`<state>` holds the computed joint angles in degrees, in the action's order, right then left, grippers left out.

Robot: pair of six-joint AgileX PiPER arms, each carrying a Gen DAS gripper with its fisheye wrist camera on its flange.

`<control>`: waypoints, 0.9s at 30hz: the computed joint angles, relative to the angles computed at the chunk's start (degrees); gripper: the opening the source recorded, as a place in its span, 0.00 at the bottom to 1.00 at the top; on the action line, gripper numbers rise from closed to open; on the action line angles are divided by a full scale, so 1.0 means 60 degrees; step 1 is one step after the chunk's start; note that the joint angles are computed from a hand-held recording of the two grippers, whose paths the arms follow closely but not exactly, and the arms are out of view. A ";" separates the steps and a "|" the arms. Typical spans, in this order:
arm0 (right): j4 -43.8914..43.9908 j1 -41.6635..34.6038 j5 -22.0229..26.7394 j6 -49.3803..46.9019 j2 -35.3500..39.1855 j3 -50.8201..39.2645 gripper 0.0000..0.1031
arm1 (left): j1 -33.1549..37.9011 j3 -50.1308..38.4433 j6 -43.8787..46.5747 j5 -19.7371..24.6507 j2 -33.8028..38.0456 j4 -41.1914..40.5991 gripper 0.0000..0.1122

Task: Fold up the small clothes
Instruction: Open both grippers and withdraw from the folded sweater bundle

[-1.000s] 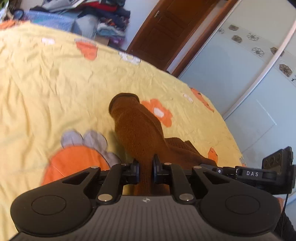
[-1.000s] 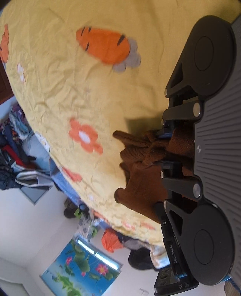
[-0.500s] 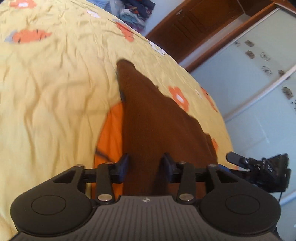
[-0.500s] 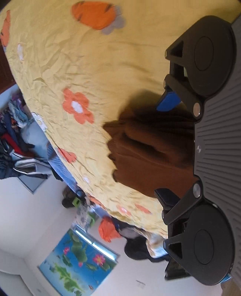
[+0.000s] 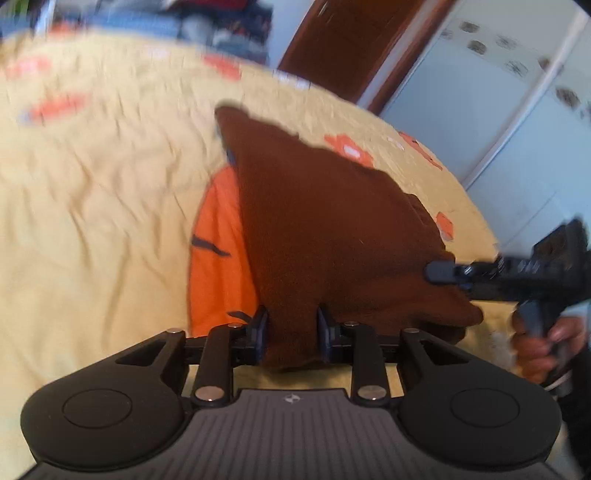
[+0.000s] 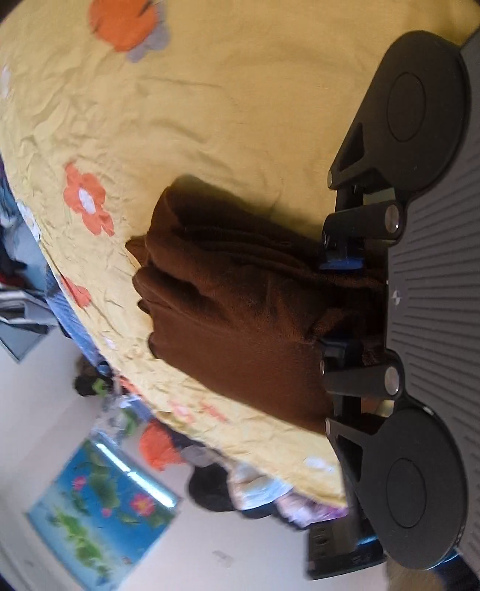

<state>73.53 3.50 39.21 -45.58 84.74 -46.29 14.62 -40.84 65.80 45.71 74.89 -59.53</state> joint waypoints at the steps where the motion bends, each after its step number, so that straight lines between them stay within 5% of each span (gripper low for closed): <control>1: -0.0300 0.0101 -0.0210 0.0517 -0.0450 0.0118 0.60 | -0.0054 0.0551 0.0702 -0.0516 -0.0809 -0.0058 0.42; 3: -0.0835 0.0374 -0.0744 0.0972 -0.1496 0.0444 0.71 | -0.0187 0.1613 0.2310 -0.1306 -0.2195 -0.0562 0.65; 5: -0.1176 0.0460 -0.0620 0.0982 -0.2076 0.0506 0.71 | -0.0680 0.2329 0.3324 -0.2132 -0.2884 -0.0864 0.66; 7: -0.1721 0.0736 -0.0553 0.1192 -0.2256 0.0357 0.69 | -0.1646 0.2508 0.2811 -0.3170 -0.2787 -0.0281 0.66; 11: -0.3939 0.1822 -0.1018 0.2877 -0.1649 -0.0304 0.50 | -0.3252 0.2540 0.2554 -0.5150 -0.1997 -0.0661 0.57; 12: -0.4278 0.2022 -0.1048 0.3146 -0.1477 -0.0413 0.44 | -0.3277 0.2433 0.2744 -0.5160 -0.1784 -0.0974 0.52; 14: -0.4875 0.2327 -0.1079 0.3505 -0.1300 -0.0521 0.13 | -0.3136 0.2234 0.2930 -0.4908 -0.1411 -0.1363 0.36; 18: -0.5753 0.2462 -0.0933 0.3853 -0.1921 -0.0508 0.11 | -0.2830 0.2299 0.3487 -0.4548 -0.1399 -0.1831 0.15; 21: -0.6423 0.2153 -0.0770 0.4170 -0.2045 -0.0234 0.10 | -0.1973 0.2304 0.3809 -0.3562 -0.1250 -0.2293 0.15; 24: -0.4854 0.1831 -0.1036 0.2803 -0.1934 0.0469 0.09 | -0.1945 0.2244 0.3679 -0.3513 -0.1172 -0.2253 0.15; 27: -0.4195 0.1427 -0.0390 0.2485 -0.1943 0.0194 0.28 | -0.2208 0.2135 0.2382 -0.3651 -0.1478 -0.0807 0.15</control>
